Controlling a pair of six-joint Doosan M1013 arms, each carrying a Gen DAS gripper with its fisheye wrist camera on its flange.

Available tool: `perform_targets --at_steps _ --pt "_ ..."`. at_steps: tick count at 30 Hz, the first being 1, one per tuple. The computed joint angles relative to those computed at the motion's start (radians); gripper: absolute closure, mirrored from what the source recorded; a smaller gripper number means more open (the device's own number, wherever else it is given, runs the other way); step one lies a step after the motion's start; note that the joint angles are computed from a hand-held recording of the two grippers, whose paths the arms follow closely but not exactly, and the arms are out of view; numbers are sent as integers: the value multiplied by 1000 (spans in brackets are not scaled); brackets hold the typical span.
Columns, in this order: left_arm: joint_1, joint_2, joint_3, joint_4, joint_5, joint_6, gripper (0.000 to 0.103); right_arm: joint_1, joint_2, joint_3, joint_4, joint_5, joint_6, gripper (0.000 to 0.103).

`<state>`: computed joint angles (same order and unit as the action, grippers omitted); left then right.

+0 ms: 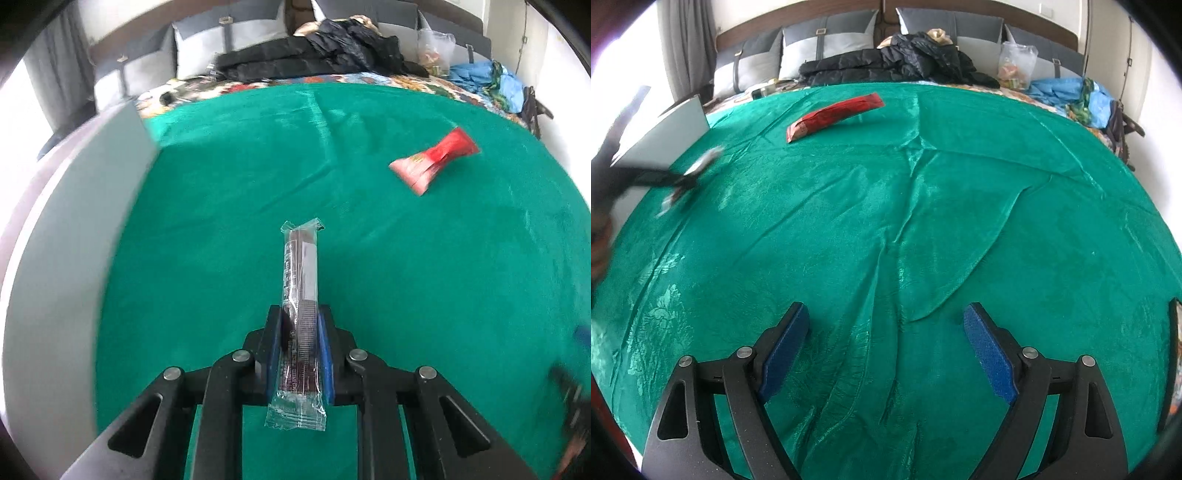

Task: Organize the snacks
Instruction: 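Grasp the brown sausage stick in clear wrapper with the left tool, then grasp the red packet with the right tool while the left tool holds the brown stick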

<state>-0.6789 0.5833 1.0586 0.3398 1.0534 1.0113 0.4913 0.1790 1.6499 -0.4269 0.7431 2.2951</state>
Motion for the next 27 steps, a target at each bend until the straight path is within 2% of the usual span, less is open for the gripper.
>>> perform_targets --at_steps 3,6,9,11,13,15,17,18,19,21,23,24,27 --pt "7 -60 104 39 -31 -56 85 -1 11 -21 14 23 7 15" --pt "16 -95 169 40 -69 -103 85 -50 41 -86 219 -31 -69 15" --pt "23 -117 207 28 -101 -134 85 -96 138 -245 404 -13 -138 15" --pt "28 -132 231 15 -115 -159 85 -121 221 -366 513 31 -157 17" --pt "31 -137 240 -3 -118 -174 85 -132 317 -505 524 98 -81 18" --pt "34 -147 257 -22 -130 -177 85 -132 374 -585 499 145 14 18" --pt "28 -158 275 -13 -138 -179 85 -127 417 -638 488 179 51 40" --pt "25 -162 283 -9 -142 -173 85 -116 432 -668 429 214 59 67" --pt "25 -169 292 -9 -148 -170 85 -110 442 -686 415 230 18 76" --pt "27 -174 300 -26 -162 -166 85 -95 453 -717 403 271 -120 78" --pt "30 -183 312 -49 -181 -159 85 -65 431 -703 369 285 -276 82" --pt "30 -185 313 -56 -181 -155 85 -55 408 -676 389 274 -343 89" --pt "26 -188 314 -82 -184 -140 85 -41 343 -604 521 303 -542 89"
